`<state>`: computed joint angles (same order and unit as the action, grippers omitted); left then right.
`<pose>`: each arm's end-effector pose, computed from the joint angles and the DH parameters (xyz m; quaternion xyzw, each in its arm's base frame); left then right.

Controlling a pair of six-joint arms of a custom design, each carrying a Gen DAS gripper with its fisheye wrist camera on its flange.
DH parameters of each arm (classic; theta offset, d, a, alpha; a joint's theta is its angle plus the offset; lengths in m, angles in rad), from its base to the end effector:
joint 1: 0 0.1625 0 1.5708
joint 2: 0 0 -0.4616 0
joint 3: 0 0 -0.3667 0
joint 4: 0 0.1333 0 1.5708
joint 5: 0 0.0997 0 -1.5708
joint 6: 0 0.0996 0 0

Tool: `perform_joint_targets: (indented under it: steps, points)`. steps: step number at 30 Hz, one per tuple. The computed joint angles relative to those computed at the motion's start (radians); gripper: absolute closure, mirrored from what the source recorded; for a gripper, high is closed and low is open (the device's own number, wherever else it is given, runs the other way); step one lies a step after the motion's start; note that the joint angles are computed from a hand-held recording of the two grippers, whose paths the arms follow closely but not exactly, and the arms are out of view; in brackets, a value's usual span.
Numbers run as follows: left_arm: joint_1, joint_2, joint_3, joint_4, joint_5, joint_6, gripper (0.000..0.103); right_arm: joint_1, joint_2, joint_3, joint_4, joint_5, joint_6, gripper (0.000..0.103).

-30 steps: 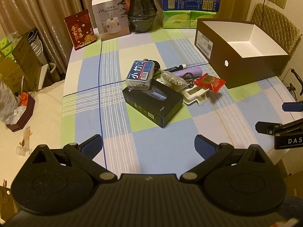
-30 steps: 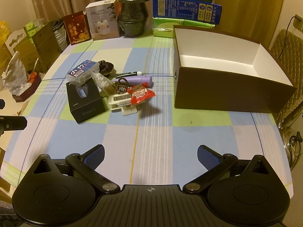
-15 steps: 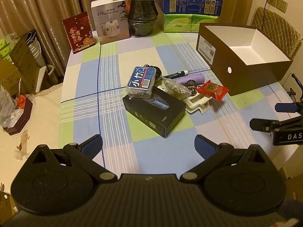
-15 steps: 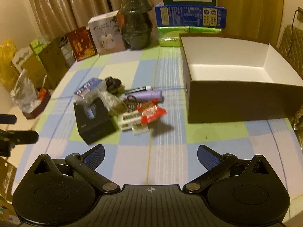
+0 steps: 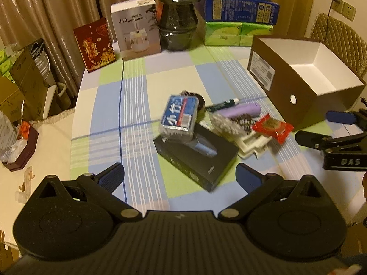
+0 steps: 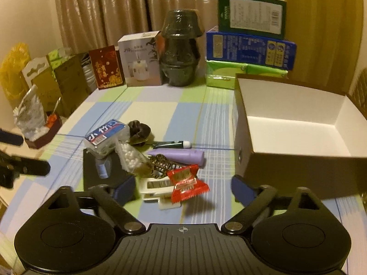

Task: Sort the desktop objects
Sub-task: 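Grasp the red candy packet with the right tool while the left tool approaches the blue floss box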

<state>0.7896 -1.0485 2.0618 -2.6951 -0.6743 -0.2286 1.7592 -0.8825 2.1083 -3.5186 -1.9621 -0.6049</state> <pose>-0.2235 -0.5252 0.2006 0.2223 0.8723 -0.2531 0.3545 0.1972 -0.5253 0.1707 0.2912 -0.8730 0.3014 0.2496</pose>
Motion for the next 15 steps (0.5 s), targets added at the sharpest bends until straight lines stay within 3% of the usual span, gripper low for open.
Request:
perform_joint_targets:
  steps: [7,15]
  points:
    - [0.044,0.056,-0.058,-0.090,0.011,0.091,0.001,-0.022,0.045,-0.067,0.052,-0.001,-0.057,0.029]
    - [0.089,0.101,-0.113,-0.111,0.003,0.136,0.001,-0.046,0.075,-0.124,0.127,-0.011,-0.071,0.035]
